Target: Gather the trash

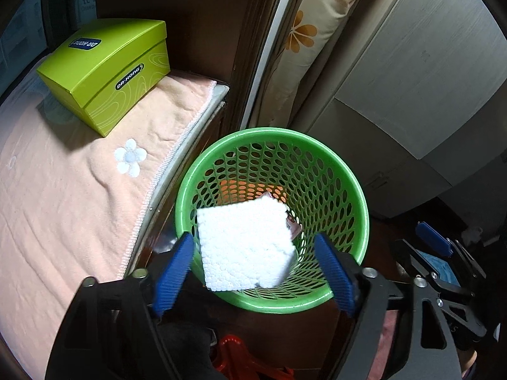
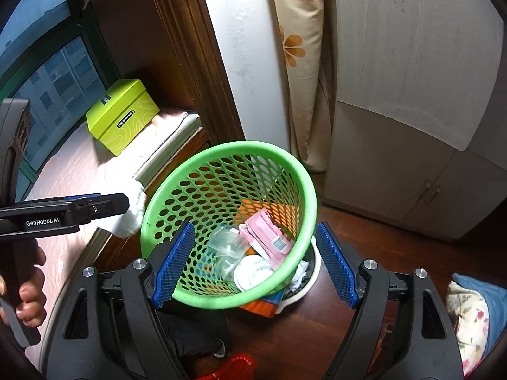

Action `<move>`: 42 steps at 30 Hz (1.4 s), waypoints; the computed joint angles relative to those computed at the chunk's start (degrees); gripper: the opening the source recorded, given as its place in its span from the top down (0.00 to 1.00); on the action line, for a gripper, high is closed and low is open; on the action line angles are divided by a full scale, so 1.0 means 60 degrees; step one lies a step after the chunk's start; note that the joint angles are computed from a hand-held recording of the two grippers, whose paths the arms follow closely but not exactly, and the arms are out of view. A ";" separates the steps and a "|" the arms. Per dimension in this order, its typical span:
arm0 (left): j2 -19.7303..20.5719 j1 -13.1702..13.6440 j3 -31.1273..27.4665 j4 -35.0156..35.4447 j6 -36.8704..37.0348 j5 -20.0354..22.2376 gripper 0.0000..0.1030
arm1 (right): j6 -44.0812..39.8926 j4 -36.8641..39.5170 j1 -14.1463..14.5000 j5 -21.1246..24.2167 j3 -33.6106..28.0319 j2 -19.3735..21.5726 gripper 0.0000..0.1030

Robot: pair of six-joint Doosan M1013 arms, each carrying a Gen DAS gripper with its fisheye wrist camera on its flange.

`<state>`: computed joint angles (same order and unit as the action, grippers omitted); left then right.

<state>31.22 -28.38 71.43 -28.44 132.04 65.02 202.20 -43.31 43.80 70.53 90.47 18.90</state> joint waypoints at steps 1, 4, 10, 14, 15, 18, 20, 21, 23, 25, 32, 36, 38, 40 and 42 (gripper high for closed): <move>-0.0001 -0.0001 0.0012 -0.0040 0.0055 -0.0011 0.22 | 0.0031 -0.0010 0.0012 -0.0018 0.0013 -0.0012 0.24; 0.0026 0.0031 -0.0013 -0.0065 -0.0010 0.0034 0.22 | 0.0058 -0.0027 0.0061 0.0020 0.0006 -0.0003 0.24; -0.0025 0.0287 -0.0004 -0.0118 -0.0139 -0.0105 0.21 | -0.0093 0.0015 0.0100 -0.0227 -0.0129 0.0087 0.22; -0.0130 0.0533 0.0033 -0.0115 -0.0206 -0.0415 0.20 | -0.0358 -0.0073 0.0097 -0.0378 -0.0406 0.0256 0.22; -0.0168 0.0592 0.0057 -0.0068 -0.0241 -0.0565 0.17 | -0.0437 -0.0089 0.0093 -0.0424 -0.0490 0.0305 0.21; -0.0256 0.0837 0.0081 -0.0049 -0.0357 -0.0955 0.15 | -0.0708 -0.0163 0.0071 -0.0566 -0.0769 0.0471 0.20; -0.0302 0.0987 0.0086 0.0035 -0.0492 -0.1219 0.13 | -0.0960 -0.0174 0.0056 -0.0627 -0.1012 0.0610 0.20; -0.0337 0.1073 0.0112 0.0053 -0.0524 -0.1389 0.13 | -0.1116 -0.0171 0.0048 -0.0642 -0.1140 0.0683 0.20; -0.0376 0.1239 0.0116 0.0144 -0.0618 -0.1601 0.12 | -0.1450 -0.0192 0.0038 -0.0633 -0.1425 0.0849 0.19; -0.0405 0.1411 0.0107 0.0201 -0.0746 -0.1783 0.10 | -0.1734 -0.0213 0.0018 -0.0717 -0.1695 0.1002 0.18; -0.0609 0.1970 0.0194 0.0254 -0.0931 -0.2578 0.09 | -0.2759 -0.0302 -0.0019 -0.0909 -0.2797 0.1577 0.15; -0.0732 0.2225 0.0306 0.0471 -0.1045 -0.3225 0.08 | -0.3333 -0.0395 -0.0053 -0.1053 -0.3455 0.1902 0.15; -0.0758 0.2360 0.0305 0.0566 -0.1189 -0.3460 0.08 | -0.3597 -0.0446 -0.0070 -0.1146 -0.3778 0.2062 0.14; -0.0775 0.2506 0.0302 0.0493 -0.1231 -0.3660 0.08 | -0.3812 -0.0499 -0.0089 -0.1210 -0.4098 0.2226 0.14; -0.0813 0.2634 0.0326 0.0505 -0.1259 -0.3961 0.08 | -0.4035 -0.0527 -0.0120 -0.1311 -0.4392 0.2378 0.14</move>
<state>26.34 -12.58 73.39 -25.40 124.49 41.25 177.99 -46.48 43.08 62.67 64.12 33.17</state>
